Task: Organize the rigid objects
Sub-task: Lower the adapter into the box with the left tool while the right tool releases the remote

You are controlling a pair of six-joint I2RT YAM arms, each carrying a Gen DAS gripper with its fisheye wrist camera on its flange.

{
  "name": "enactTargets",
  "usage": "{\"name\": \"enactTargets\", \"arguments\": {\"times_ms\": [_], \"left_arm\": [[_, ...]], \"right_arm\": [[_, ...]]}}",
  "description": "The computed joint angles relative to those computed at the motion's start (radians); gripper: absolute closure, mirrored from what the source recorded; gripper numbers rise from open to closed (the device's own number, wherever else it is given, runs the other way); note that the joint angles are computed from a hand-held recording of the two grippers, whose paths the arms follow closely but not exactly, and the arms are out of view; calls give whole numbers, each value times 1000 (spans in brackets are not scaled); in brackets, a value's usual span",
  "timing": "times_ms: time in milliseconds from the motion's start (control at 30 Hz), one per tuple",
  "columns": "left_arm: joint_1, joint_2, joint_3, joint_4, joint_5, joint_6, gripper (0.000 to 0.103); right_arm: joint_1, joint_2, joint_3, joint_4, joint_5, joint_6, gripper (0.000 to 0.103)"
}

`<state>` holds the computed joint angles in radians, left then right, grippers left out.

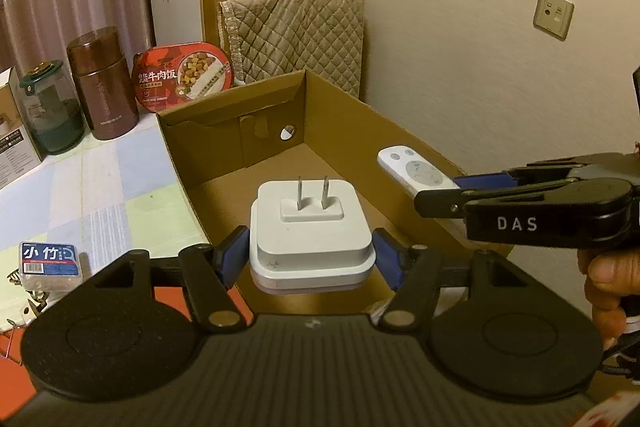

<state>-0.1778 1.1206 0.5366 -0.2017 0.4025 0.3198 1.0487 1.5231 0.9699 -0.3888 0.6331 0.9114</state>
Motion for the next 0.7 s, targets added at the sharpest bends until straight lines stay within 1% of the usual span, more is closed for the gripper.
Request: {"name": "enactTargets", "arguments": {"times_ms": [167,267,400,700], "left_arm": [[8,30,12,8,11,-9,41],[22,10,2,20,6,-4,41],[70,-8,8,0,31,9,41],[124,-43,18,-47,60,35,41]], "right_arm": [[1,17,-5,7,-9,11,66],[6,20,-11,11,-9,21,66],[7,23,-15,13,-15,26,66],[5,34,-8,12,-23,39,66]]}}
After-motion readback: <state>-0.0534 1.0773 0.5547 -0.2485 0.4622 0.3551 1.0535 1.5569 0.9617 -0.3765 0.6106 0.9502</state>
